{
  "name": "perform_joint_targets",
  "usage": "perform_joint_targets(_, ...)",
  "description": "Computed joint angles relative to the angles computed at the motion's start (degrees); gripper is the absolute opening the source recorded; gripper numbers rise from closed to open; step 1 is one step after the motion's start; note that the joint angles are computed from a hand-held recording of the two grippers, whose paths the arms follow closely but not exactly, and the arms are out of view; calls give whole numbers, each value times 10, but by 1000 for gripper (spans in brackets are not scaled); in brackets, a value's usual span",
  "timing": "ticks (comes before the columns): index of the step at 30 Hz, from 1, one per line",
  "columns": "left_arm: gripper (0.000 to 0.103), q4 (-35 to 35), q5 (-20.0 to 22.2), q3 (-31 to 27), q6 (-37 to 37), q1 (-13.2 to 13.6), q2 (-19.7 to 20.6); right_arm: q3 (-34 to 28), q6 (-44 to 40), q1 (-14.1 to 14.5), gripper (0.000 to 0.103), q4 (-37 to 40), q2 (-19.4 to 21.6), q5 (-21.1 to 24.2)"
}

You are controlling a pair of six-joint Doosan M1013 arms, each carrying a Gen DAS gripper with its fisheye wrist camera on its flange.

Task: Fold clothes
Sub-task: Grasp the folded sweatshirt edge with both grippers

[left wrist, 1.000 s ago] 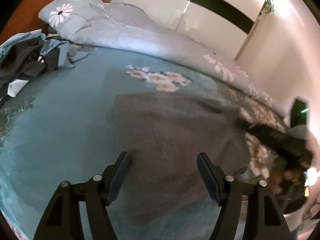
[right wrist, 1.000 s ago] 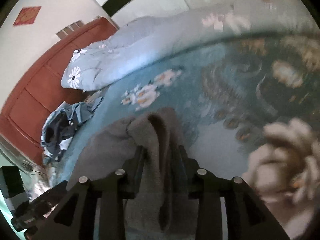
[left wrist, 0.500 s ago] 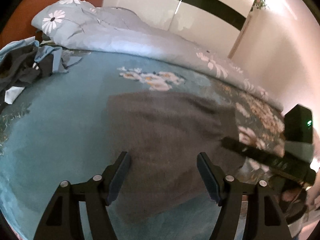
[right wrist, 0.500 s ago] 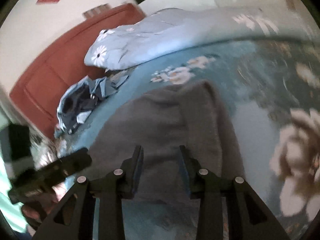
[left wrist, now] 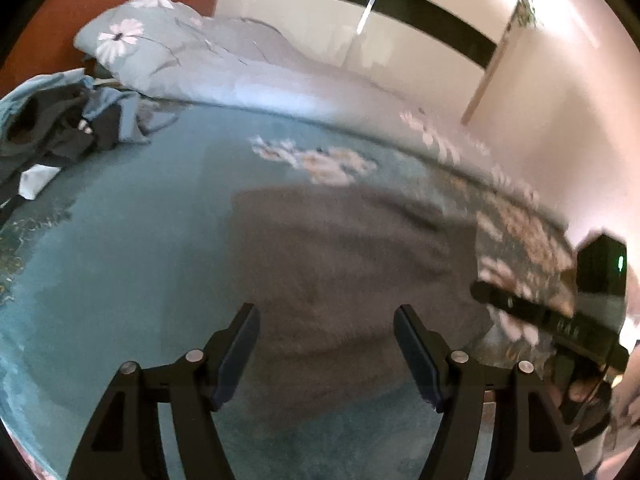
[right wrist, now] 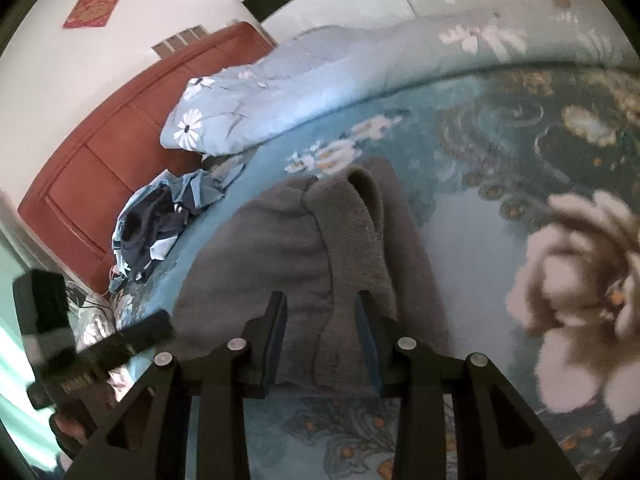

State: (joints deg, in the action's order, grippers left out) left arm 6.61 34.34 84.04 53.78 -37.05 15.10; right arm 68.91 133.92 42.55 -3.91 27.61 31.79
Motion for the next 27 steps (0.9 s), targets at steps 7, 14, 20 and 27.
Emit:
perform_joint_targets(7,75,-124,12,11,-4,43,11,41,90,-14,56,-27,-16,-10)
perform_joint_targets(14,76,-354,0,14,151,75,30,69,-123,-45,70,256,-13,-89)
perform_joint_targets(20,77,-460,11,11,225,88,46,31,-268,-61,73,404,17,-57)
perform_joint_targets(27,77,-452,7,2,225,85,52,-14,-252,-63,73,374,41,-12)
